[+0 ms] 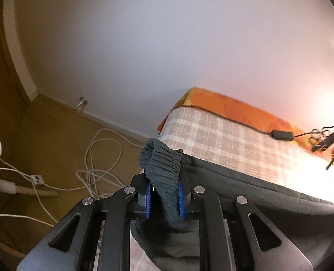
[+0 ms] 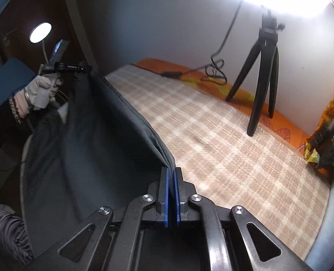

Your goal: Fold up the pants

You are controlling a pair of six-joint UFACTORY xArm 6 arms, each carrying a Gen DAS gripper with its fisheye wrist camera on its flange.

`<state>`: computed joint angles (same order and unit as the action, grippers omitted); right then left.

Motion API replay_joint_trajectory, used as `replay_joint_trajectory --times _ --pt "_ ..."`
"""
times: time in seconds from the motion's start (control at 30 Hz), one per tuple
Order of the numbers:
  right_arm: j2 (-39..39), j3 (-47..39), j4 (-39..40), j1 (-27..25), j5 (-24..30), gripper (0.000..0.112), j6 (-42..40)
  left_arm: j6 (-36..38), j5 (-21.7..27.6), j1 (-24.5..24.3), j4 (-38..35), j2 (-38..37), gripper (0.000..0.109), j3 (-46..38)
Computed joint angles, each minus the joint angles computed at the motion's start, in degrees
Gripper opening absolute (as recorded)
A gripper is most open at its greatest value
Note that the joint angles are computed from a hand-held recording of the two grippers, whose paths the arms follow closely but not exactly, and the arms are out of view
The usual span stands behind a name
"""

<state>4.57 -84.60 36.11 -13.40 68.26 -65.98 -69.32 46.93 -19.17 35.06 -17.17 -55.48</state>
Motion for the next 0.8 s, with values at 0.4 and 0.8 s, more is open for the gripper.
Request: replay_joint_trajectory --times 0.4,0.8 --pt "-15.1 12.95 -1.76 -3.35 6.59 0.001 -3.12 -9.58 2.1 -7.67 4.4 -16.65 0.016 13.45" --pt "-28.45 27.99 -7.81 -5.75 10.77 0.001 -6.89 -21.58 9.56 -21.07 4.56 -37.51 0.035 30.39"
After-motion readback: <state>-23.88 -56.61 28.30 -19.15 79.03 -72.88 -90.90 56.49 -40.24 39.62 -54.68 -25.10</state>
